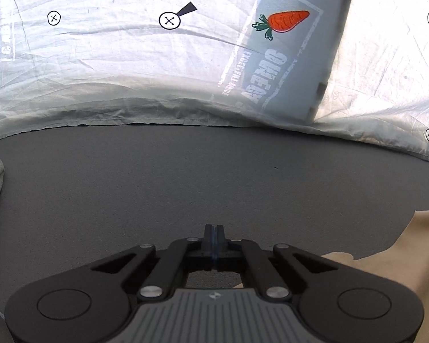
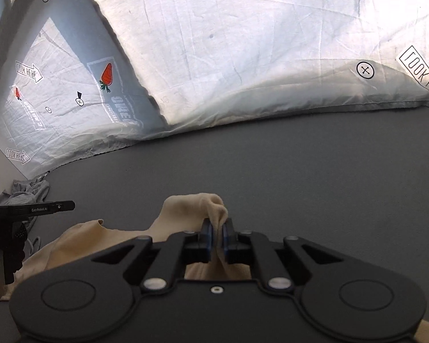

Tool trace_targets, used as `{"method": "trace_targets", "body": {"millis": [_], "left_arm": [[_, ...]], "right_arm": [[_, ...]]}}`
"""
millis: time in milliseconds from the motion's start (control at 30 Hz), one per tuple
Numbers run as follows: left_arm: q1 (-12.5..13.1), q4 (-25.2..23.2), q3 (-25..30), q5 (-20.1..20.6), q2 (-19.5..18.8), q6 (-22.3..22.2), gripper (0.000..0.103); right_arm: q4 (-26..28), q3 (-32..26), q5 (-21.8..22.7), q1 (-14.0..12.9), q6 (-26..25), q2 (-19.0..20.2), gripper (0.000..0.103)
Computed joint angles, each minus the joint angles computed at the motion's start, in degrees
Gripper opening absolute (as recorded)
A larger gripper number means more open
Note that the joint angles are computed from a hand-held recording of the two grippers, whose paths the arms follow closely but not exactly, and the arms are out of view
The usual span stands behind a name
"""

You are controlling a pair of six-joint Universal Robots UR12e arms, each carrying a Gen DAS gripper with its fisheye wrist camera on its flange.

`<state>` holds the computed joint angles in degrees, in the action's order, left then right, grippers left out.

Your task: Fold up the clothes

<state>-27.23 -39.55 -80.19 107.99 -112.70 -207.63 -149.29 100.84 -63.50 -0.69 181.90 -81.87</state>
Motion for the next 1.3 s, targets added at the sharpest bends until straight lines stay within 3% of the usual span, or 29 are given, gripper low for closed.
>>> {"method": "trace_targets", "body": {"millis": [100, 133, 200, 267, 333, 400, 467, 567, 633, 667, 700, 733, 800, 867, 1033, 1167, 1200, 1233, 1300], "left_arm": [[0.52, -1.81, 0.29, -2.23, 0.02, 3.18, 0.002], [0.73, -1.4, 0.05, -4.67, 0.11, 5.28, 0.004], [0.79, -0.99, -0.13, -7.86, 0.14, 8.69, 0.032], [0.64, -0.19, -0.41, -9.95, 0.15, 12.04, 0.045], [0.67, 0.24, -0.62, -12.39, 0.22, 14.84, 0.051], [0.96, 0.05, -0.69, -14.51, 0.35, 15.23, 0.064], [1.45, -1.71, -0.44, -17.18, 0.34, 15.46, 0.068], [1.04, -2.53, -0.3, -16.13, 0.23, 18.56, 0.068], [0.58, -1.12, -0.91, -14.25, 0.3, 19.09, 0.062], [0.34, 0.46, -1.46, -13.32, 0.42, 18.82, 0.042], [0.39, 1.57, -1.9, -13.71, 0.61, 17.67, 0.014], [0.35, 1.58, -1.93, -13.4, 0.69, 15.88, 0.008], [-0.58, 2.25, -1.87, -8.85, 0.58, 14.82, 0.008], [-1.92, 2.02, -1.37, -1.3, 0.31, 13.57, 0.007], [-1.49, -0.02, -1.25, 2.1, 0.57, 4.42, 0.008], [-2.01, 0.24, -1.17, 4.42, -0.06, 2.33, 0.011], [-2.09, -0.73, -0.66, 4.81, -0.22, 1.76, 0.013], [-2.16, -1.69, -0.17, 5.21, -0.37, 1.15, 0.014], [-2.24, -2.79, 0.27, 6.04, -0.24, -1.09, 0.032]], "right_arm": [[2.5, -0.74, -4.87, 1.55, -1.59, 0.62, 0.009], [2.34, -0.77, -5.54, 1.82, -1.79, 0.76, 0.009], [2.72, -0.86, -7.09, 2.17, -1.71, 0.84, 0.011], [2.76, -0.58, -8.2, 2.33, -1.64, 0.77, 0.012], [1.89, -0.05, -8.32, 2.29, -0.83, 0.62, 0.011], [1.32, 0.3, -8.18, 2.15, -0.09, 0.5, 0.011], [0.92, 0.51, -8.14, 2.07, 0.24, 0.43, 0.011], [1.15, 0.29, -9.01, 2.39, -0.43, 0.44, 0.011], [1.04, 0.21, -9.63, 2.67, -0.65, 0.5, 0.011], [0.92, 0.19, -9.9, 2.79, -0.63, 0.54, 0.011], [0.83, 0.19, -10.13, 2.85, -0.62, 0.53, 0.011], [0.76, 0.16, -10.37, 2.94, -0.57, 0.53, 0.011], [0.64, 0.02, -11.23, 3.22, -0.47, 0.54, 0.011], [-1.02, 0.3, -12.18, 3.52, -0.71, 0.39, 0.01], [-2.72, 0.41, -14.09, 4.24, -0.14, 0.73, 0.01], [-1.71, -0.41, -15.96, 4.89, -1.2, 1.42, 0.014], [-1.58, -0.53, -17.47, 5.12, -1.29, 1.37, 0.027], [-1.58, -0.62, -19.26, 5.41, -1.29, 1.32, 0.047], [-2.64, 0.15, -19.91, 4.93, -1.03, 0.61, 0.055]]}}
